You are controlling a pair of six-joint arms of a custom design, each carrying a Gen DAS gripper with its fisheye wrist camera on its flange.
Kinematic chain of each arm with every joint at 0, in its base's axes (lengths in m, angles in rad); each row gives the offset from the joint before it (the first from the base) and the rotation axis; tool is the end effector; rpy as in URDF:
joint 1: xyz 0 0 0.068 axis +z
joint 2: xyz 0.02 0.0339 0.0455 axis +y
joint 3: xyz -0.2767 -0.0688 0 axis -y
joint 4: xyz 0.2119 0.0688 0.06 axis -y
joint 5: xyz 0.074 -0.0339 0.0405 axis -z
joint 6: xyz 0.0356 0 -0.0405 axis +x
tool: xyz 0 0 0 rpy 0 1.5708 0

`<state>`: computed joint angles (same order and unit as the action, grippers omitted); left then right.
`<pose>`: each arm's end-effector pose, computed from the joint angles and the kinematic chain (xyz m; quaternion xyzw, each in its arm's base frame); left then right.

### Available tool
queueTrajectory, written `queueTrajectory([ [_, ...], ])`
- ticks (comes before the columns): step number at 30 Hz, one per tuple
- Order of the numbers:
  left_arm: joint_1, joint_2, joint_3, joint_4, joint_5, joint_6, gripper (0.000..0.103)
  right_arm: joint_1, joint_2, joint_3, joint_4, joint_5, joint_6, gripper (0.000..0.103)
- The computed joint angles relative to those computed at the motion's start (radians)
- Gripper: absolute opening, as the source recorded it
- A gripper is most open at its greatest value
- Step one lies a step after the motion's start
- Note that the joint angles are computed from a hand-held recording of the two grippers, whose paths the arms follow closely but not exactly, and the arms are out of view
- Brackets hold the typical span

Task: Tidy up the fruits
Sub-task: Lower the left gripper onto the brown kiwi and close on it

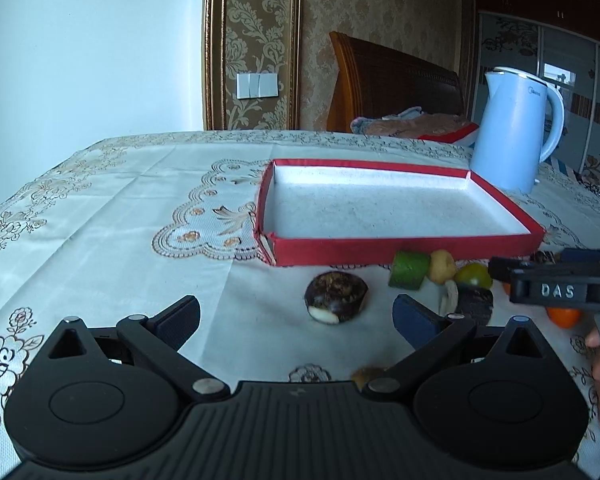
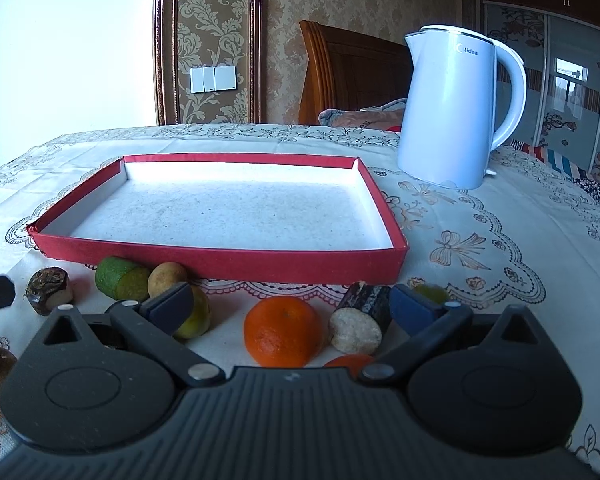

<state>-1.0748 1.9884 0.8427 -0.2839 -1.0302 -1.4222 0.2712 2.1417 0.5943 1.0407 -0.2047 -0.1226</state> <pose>0.1636 -0.2381 0.1067 -0.1843 0.8490 0.0974 0.4855 0.3157 0.0953 0.0831 -0.2185 0.8306 0.1253 0.4967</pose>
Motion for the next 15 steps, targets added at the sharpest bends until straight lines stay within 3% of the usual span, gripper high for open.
queueTrajectory([
  [6,-0.040,0.083,0.120,-0.153,0.029,-0.027,0.103,-0.002,-0.005,-0.001,-0.003,0.001,0.012,0.103],
  [9,-0.020,0.080,0.107,-0.095,0.067,0.015,0.102,-0.012,-0.006,-0.001,-0.004,-0.008,0.028,0.103],
  [11,-0.011,0.062,0.068,-0.017,0.094,0.052,0.096,-0.016,-0.006,0.002,-0.008,-0.011,0.036,0.103],
  [15,-0.001,0.071,0.054,0.030,0.121,0.080,0.077,-0.017,-0.006,0.003,-0.006,-0.011,0.039,0.103],
])
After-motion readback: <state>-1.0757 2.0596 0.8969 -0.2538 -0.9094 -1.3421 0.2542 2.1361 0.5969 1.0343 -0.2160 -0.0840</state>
